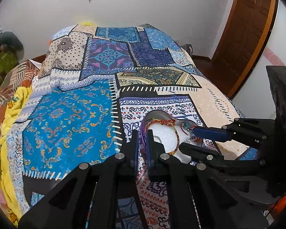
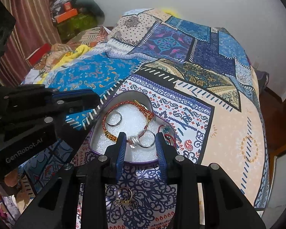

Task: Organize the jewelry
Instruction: 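Lower the bracelet and silver ring into the tin and open both tools, then withdraw both tools from the tin toward the remaining gold rings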

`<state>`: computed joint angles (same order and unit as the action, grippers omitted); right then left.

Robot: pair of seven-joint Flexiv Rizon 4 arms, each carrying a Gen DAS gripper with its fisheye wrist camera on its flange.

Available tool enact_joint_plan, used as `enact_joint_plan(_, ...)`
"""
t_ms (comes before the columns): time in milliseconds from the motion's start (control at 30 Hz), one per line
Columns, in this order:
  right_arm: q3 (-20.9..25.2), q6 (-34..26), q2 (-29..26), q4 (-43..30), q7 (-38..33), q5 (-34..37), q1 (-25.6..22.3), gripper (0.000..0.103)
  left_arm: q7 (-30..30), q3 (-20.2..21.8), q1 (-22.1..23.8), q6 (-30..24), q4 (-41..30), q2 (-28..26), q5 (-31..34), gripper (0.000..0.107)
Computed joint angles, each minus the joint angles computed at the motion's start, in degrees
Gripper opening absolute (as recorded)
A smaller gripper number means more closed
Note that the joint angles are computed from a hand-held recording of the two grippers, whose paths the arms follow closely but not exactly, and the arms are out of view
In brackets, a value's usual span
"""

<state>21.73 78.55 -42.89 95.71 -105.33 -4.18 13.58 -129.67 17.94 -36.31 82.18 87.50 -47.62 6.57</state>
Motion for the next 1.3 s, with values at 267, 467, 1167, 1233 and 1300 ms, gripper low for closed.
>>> enact_joint_plan(267, -0.30, 2.48, 2.24, 2.44, 1.17, -0.01, -0.09, 0.033, -3.65, 5.08, -4.47, -0.15, 1.73, 2.42, 3.01, 0.029)
enact_joint_plan(467, 0.03, 4.57, 4.60, 4.97, 2.40, 0.14, -1.05, 0.034, -7.19, 7.31, -7.04, -1.82, 2.18, 4.39, 7.03, 0.034)
enact_joint_plan(1167, 0.62, 8.04, 8.12, 13.61, 7.50, -1.48, -4.24, 0.043, -12.03, -3.02, -3.23, -6.01, 5.06, 7.02, 15.99, 0.046)
enact_joint_plan(1233, 0.29, 7.56, 7.88, 14.01, 7.90, -1.58, -4.17, 0.043, -10.67, -4.54, -2.28, -5.54, 5.23, 6.29, 14.83, 0.046)
enact_joint_plan(1300, -0.08, 6.76, 7.51, 14.01, 8.34, -1.70, -4.13, 0.043, -8.89, -5.94, -1.39, -5.01, 5.20, 5.37, 13.41, 0.046)
